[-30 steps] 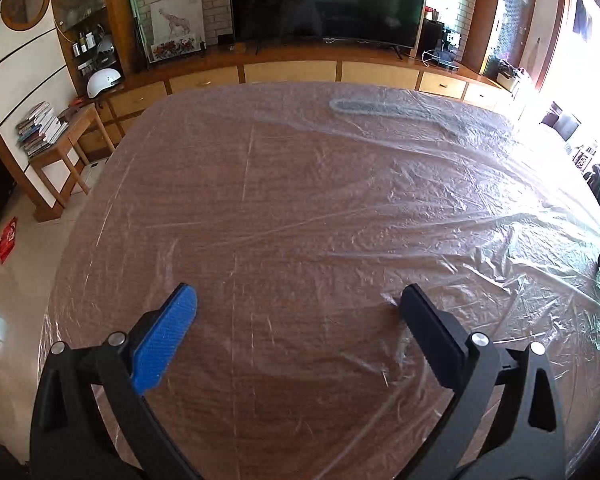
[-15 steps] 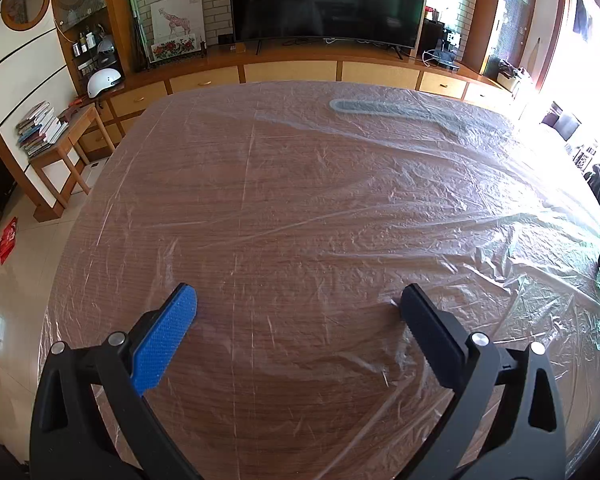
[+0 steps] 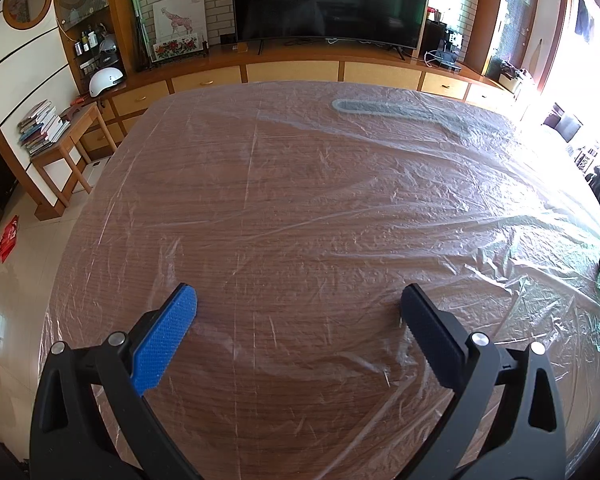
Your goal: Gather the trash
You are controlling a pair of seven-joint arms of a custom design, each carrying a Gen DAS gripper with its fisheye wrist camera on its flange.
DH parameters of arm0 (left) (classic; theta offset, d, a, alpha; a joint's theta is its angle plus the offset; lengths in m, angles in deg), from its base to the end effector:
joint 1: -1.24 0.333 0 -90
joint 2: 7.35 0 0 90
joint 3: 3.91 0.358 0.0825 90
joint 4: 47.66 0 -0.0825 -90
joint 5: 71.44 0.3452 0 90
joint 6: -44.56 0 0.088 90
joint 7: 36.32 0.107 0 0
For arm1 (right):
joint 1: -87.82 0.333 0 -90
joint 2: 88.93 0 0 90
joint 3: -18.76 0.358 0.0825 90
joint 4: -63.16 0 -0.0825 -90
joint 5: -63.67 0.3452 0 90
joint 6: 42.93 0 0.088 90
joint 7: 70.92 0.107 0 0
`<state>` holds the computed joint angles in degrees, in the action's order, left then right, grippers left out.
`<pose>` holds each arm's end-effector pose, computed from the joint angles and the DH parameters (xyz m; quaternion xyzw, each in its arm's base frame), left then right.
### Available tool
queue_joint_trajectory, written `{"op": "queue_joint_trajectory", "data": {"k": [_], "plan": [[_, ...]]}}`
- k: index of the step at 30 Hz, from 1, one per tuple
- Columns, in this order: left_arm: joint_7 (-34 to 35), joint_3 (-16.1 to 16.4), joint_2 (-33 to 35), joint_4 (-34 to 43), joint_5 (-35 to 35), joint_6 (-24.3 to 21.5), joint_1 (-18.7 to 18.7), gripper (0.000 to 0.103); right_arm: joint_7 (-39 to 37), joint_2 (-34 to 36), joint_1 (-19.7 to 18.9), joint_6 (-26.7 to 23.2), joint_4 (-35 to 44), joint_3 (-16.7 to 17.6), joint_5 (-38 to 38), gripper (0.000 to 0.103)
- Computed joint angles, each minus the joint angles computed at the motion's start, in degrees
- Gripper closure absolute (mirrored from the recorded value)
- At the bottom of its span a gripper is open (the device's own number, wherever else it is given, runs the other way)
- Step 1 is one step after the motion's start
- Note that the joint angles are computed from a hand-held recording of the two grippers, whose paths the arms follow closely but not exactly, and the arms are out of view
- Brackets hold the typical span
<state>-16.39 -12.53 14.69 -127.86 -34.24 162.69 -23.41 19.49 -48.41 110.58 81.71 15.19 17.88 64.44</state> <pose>0.5979 -0.3290 0.5735 -0.8018 0.5140 -0.1653 0.2563 0.7145 0.2935 0.6087 -0.7864 0.5341 -0.1710 0.2589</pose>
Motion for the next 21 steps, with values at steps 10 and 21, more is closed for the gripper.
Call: {"op": "queue_joint_trajectory", "data": {"k": [10,21], "plan": [[0.0,0.0,0.0,0.1,0.0,-0.1,0.0,0.001,0.0,0.1,0.0,-0.1,0.1,0.0,0.0,0.004],[-0.7,0.1,-0.5,-0.7,0.0,-0.3,0.3,0.001,-0.1,0.1,0.0,-0.1,0.2,0.0,0.1,0.004]]}}
